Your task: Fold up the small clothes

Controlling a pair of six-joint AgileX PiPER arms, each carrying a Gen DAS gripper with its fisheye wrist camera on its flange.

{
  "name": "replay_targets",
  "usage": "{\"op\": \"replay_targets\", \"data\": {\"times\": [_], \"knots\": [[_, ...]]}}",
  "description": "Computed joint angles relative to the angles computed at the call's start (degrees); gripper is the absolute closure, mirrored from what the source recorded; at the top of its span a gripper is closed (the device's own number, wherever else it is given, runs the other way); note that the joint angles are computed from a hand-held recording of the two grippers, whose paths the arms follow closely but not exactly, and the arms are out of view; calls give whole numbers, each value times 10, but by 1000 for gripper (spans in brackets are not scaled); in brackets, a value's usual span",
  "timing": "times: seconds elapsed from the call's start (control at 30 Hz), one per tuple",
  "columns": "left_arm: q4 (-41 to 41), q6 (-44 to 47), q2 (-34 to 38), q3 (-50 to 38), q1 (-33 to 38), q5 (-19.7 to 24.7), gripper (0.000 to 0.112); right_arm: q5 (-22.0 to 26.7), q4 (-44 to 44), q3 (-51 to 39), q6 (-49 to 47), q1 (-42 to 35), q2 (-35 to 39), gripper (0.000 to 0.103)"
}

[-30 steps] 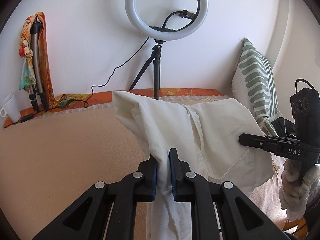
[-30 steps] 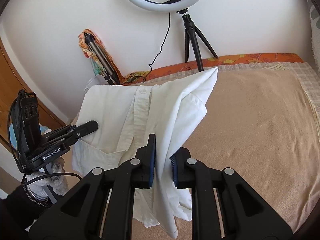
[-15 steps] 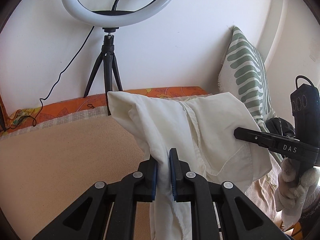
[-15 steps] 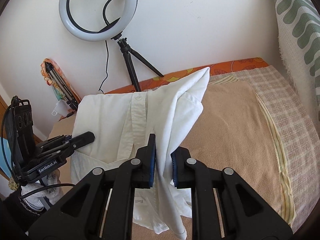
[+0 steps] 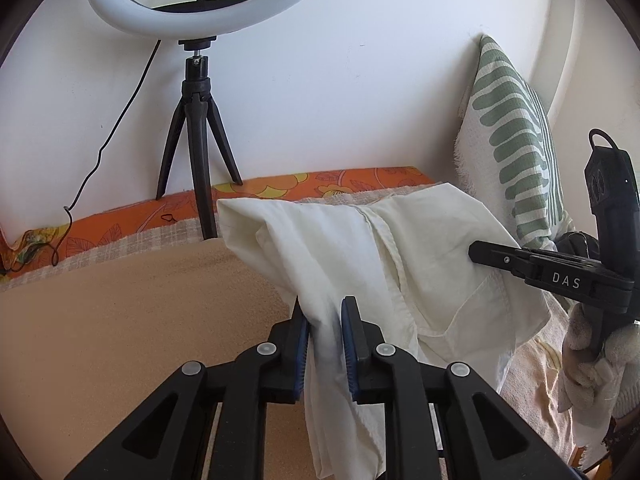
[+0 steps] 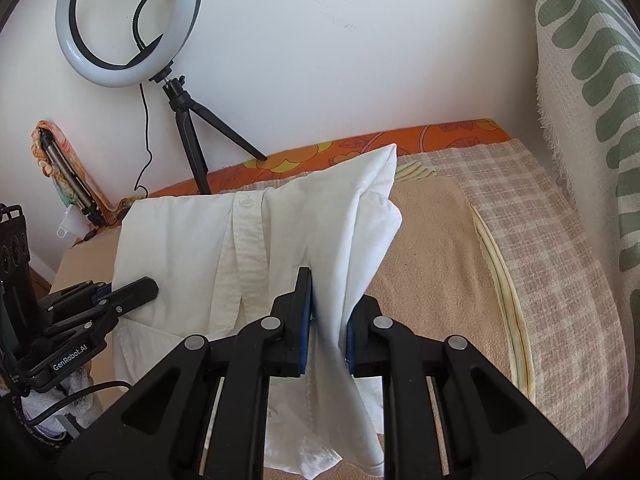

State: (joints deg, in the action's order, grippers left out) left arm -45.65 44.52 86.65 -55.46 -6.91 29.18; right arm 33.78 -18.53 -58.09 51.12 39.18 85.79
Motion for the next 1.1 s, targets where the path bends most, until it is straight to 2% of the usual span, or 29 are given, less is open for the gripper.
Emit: {"op": "replay_targets", "data": {"times": [0.03, 0.1, 0.13, 0.17, 0.27, 0.43, 0.5, 0.63, 0.73, 0.9, 1.1], "knots": [[-9, 12, -5, 5, 3, -3, 90, 6, -11, -2, 10, 0, 3, 85], [-8, 17, -16, 11, 2, -10, 82, 43, -77, -11, 74, 17, 11, 71], [-8, 21, -23, 14, 3, -10, 80, 49, -92, -10, 87, 19, 9, 60], [-8, 23, -29, 16, 5, -9, 78, 50, -106, -4, 103, 21, 3, 58], [-14, 28, -46, 20, 16, 11, 77, 44, -107, 10, 116, 20, -23, 58], [-9, 30, -83, 36, 30, 38, 74, 75, -133, 14, 158, 51, -51, 58], [-6, 31, -102, 44, 34, 46, 65, 95, -148, 9, 176, 74, -58, 58], [-14, 47, -146, 66, 47, 61, 54, 139, -174, -2, 214, 129, -70, 57], [-12, 53, -180, 82, 55, 71, 43, 179, -205, -10, 254, 178, -76, 49], [-5, 44, -236, 110, 76, 97, 26, 240, -244, -16, 321, 253, -87, 45], [26, 19, -312, 145, 79, 114, 13, 311, -277, -10, 399, 333, -100, 27]]}}
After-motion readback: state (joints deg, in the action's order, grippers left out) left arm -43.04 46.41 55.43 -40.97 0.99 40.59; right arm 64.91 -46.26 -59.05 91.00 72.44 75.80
